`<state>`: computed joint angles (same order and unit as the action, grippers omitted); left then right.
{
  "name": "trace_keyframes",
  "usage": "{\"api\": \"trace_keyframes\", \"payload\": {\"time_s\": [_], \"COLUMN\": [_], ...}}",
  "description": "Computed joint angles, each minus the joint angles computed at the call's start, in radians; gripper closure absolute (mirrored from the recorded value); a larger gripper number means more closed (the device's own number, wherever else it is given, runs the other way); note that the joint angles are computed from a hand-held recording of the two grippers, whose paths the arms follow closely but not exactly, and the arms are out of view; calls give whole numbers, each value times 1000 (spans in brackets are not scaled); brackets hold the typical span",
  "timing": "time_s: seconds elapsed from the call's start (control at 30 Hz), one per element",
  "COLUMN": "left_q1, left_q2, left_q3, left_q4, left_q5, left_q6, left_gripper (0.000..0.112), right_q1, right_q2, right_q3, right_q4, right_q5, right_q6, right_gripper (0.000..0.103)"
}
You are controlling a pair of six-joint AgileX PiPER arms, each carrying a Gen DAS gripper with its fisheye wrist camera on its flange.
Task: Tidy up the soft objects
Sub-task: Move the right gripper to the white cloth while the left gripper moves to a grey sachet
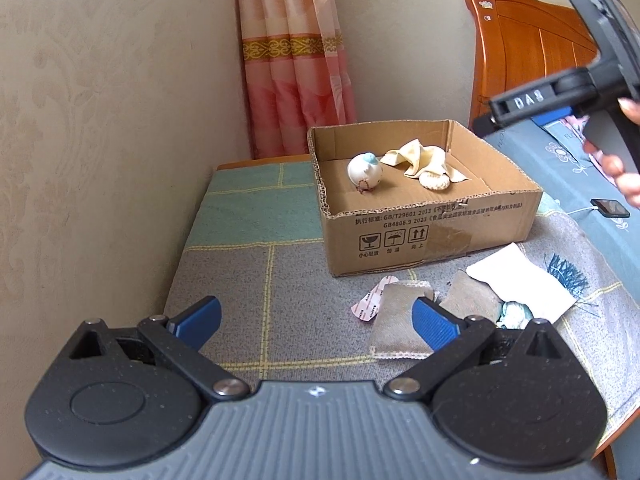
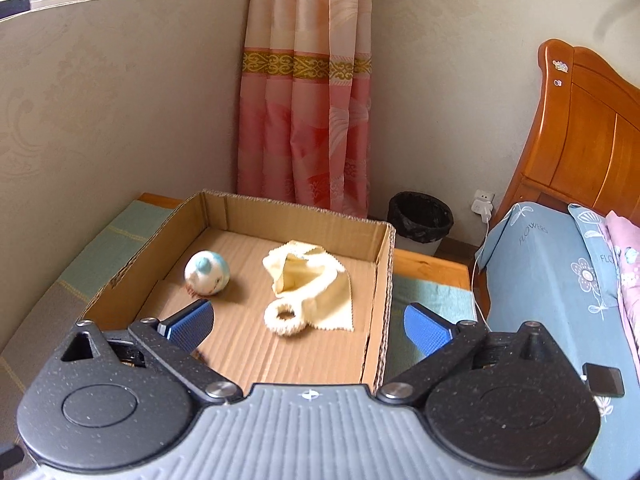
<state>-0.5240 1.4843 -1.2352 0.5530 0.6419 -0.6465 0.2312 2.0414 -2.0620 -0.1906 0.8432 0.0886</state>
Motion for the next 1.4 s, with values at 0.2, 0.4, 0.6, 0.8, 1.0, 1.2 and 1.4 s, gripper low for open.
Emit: {"api": "trace_keyframes", "payload": {"time_s": [0.2, 0.4, 0.6, 0.8, 1.0, 1.2, 1.4], "left_q1": [-4, -13, -18, -5, -3, 15, 32], "left_q2": [-7, 8, 31, 53, 100, 159, 212], "left_q3": [19, 29, 16, 0, -39, -86, -131], "left_q4": [-15, -35, -61, -144, -198, -277, -341], "left_q5": [3, 11, 12, -8, -6, -26, -57], "left_q6": [14, 27, 53, 130, 185, 277, 347], "left_gripper": [11, 11, 11, 11, 11, 11, 16], "right_q1": [25, 32, 32, 30, 2, -46, -69], "right_q2": [-178, -291, -317, -267, -235, -221, -231], "right_q3": [361, 627, 741, 728, 712, 709, 755], "right_q4": [-107, -187, -58, 23, 87, 133, 178], "right_q5": [-175, -300, -338, -313, -290, -292, -341], "right_q6": [139, 305, 194, 92, 7, -24, -94], "right_gripper": [0, 0, 0, 0, 0, 0, 0]}}
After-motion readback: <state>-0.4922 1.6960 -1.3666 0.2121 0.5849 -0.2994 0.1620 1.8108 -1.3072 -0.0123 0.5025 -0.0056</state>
